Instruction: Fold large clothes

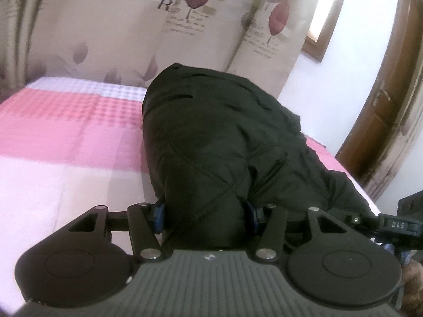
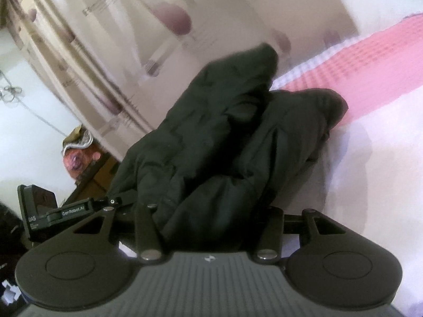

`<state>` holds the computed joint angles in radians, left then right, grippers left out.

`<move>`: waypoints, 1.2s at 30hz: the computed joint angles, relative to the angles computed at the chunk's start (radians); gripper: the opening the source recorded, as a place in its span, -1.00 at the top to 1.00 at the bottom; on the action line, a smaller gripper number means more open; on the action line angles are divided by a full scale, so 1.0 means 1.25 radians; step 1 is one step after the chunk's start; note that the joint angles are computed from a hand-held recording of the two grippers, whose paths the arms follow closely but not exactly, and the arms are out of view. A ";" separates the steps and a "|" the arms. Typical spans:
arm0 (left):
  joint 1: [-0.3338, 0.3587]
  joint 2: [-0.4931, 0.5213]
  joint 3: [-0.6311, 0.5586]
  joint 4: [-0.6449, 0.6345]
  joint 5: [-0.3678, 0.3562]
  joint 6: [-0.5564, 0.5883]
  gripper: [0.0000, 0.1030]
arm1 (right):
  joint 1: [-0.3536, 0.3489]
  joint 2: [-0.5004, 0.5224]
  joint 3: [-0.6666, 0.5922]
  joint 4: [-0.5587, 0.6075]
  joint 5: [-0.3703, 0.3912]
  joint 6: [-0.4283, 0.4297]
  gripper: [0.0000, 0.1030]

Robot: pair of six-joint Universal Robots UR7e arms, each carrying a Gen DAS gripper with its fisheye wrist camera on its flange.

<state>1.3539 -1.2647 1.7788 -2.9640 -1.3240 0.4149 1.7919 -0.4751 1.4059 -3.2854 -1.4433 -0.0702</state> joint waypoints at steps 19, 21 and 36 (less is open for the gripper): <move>-0.065 0.031 0.162 -0.532 0.192 0.241 -1.00 | 0.080 0.022 0.094 -0.324 -0.212 -0.135 -0.80; -0.087 0.044 0.166 -0.604 0.202 0.280 -1.00 | 0.105 0.027 0.090 -0.371 -0.235 -0.187 -0.94; -0.224 0.045 0.178 -0.778 0.298 0.328 -1.00 | 0.158 0.042 0.064 -0.395 -0.239 -0.230 -0.95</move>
<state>1.0746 -1.2089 2.0008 -3.9363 -0.9517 0.8253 1.9900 -0.4225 1.4864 -3.7792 -1.7418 -0.3572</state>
